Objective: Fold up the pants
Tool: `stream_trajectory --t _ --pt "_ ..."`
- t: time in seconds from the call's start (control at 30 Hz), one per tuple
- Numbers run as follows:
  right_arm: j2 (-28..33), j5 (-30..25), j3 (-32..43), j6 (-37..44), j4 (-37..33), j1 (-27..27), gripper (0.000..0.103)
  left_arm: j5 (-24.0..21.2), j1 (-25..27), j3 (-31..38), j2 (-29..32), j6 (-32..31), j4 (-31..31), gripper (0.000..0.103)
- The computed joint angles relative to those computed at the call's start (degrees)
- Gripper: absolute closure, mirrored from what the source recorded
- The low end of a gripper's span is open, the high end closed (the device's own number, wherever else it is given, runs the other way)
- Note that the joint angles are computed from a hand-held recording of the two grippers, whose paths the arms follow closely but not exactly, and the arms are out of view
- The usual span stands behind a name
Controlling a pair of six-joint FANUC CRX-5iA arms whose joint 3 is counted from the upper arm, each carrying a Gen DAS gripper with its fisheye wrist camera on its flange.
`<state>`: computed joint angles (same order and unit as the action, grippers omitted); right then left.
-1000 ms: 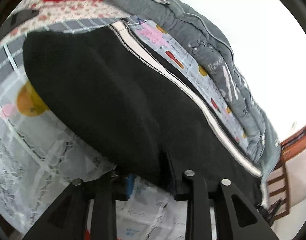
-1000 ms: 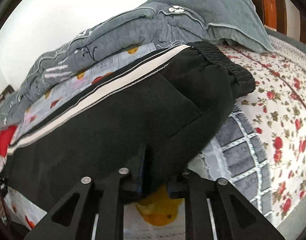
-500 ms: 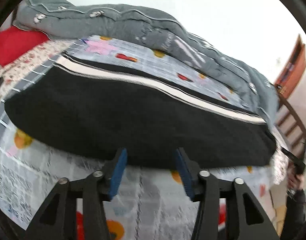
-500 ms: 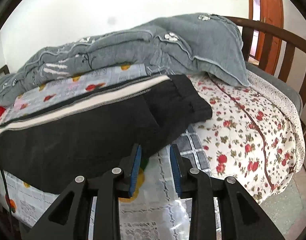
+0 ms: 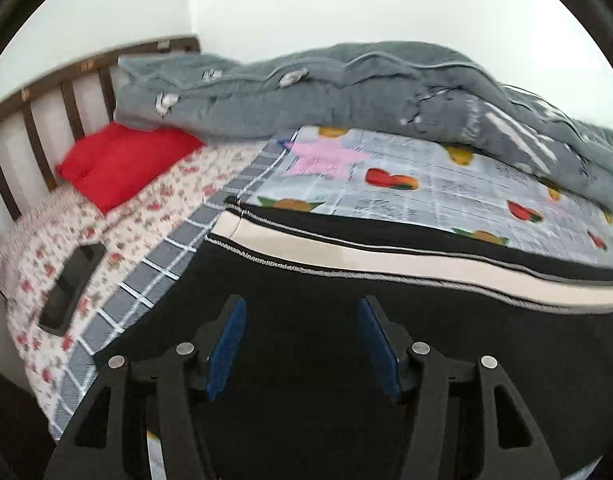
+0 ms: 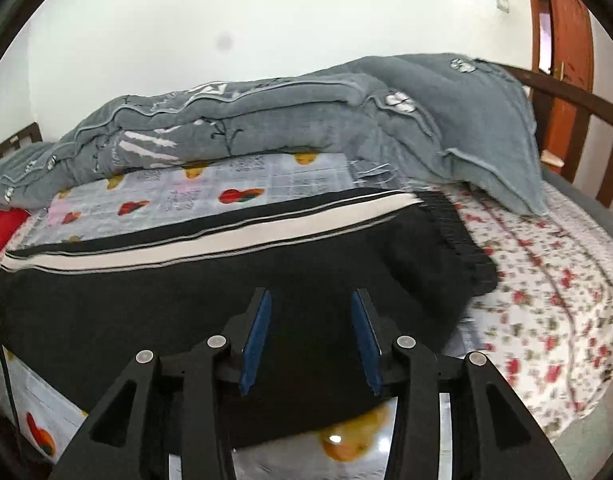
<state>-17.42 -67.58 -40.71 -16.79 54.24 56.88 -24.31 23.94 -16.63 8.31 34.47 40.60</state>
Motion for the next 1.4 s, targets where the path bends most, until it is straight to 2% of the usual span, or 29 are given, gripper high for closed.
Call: stream_trajectory --t 0.03,0.1,0.23,0.4,0.5,0.77,0.83,0.9,0.93,0.97,1.03,1.07,1.13,1.17,1.2,1.23,1.27,1.33,1.4 --pt "0.6 1.5 0.7 0.8 -0.6 -0.8 0.062 -1.1 0.4 1.9 1.3 2.4 -1.1 0.046" --pt "2.2 3.2 2.3 2.7 -1.1 -2.0 0.062 -1.4 0.7 3.1 2.6 2.8 0.1 0.046" --pt "4.9 4.0 3.8 5.6 -0.1 -3.0 0.057 -3.1 1.3 4.7 4.4 -1.9 5.1 0.046" --pt "8.0 5.7 5.6 8.2 -0.8 -5.7 0.056 -8.0 3.1 12.1 9.3 2.9 1.3 0.046" --pt "9.5 7.2 6.5 9.0 -1.6 -7.3 0.056 -11.4 4.1 15.9 12.4 2.1 2.7 0.046" --pt "13.7 9.5 9.8 11.9 -2.1 -10.2 0.056 -18.0 3.4 30.8 21.3 10.8 -8.0 0.047" --pt "15.0 9.7 11.2 13.1 -2.0 -10.9 0.055 -20.3 2.7 36.2 24.3 16.2 -13.5 0.047" --pt "15.7 11.1 12.2 14.0 -2.4 -11.8 0.055 -21.6 2.6 38.4 26.1 18.0 -14.0 0.051" --pt "16.2 11.4 12.9 14.6 -2.7 -12.3 0.055 -21.6 2.5 38.6 26.7 17.8 -13.4 0.058" --pt "16.8 11.4 13.7 15.3 -2.9 -12.6 0.055 -20.7 2.2 38.6 26.8 18.7 -14.5 0.069" --pt "17.7 11.2 14.8 16.6 -3.1 -12.9 0.055 -18.6 1.8 37.8 26.4 19.0 -15.3 0.078" --pt "18.2 11.0 15.4 17.3 -3.2 -13.0 0.055 -17.6 1.9 36.5 25.8 16.9 -13.2 0.082" --pt "19.0 10.9 16.4 18.7 -3.2 -13.3 0.055 -13.6 2.2 31.3 23.4 9.7 -5.7 0.083" --pt "19.2 10.9 16.7 19.2 -3.2 -13.3 0.055 -10.2 2.2 26.8 21.5 2.8 1.8 0.083" --pt "19.6 10.9 17.2 19.7 -3.2 -13.4 0.055 -8.6 2.2 24.2 20.3 -2.2 7.5 0.083" --pt "19.9 11.0 17.5 20.2 -3.2 -13.6 0.055 -8.2 2.3 23.6 20.0 -4.1 10.2 0.083" --pt "20.3 11.5 18.0 21.2 -3.2 -13.9 0.055 -7.9 2.3 24.2 20.5 -3.1 10.0 0.084" --pt "21.3 12.0 19.2 22.7 -3.4 -14.5 0.055 -11.9 3.0 30.5 23.8 6.4 1.6 0.084" --pt "21.9 13.6 20.0 24.1 -3.4 -15.5 0.055 -15.6 3.0 35.3 26.7 13.1 -4.5 0.084"
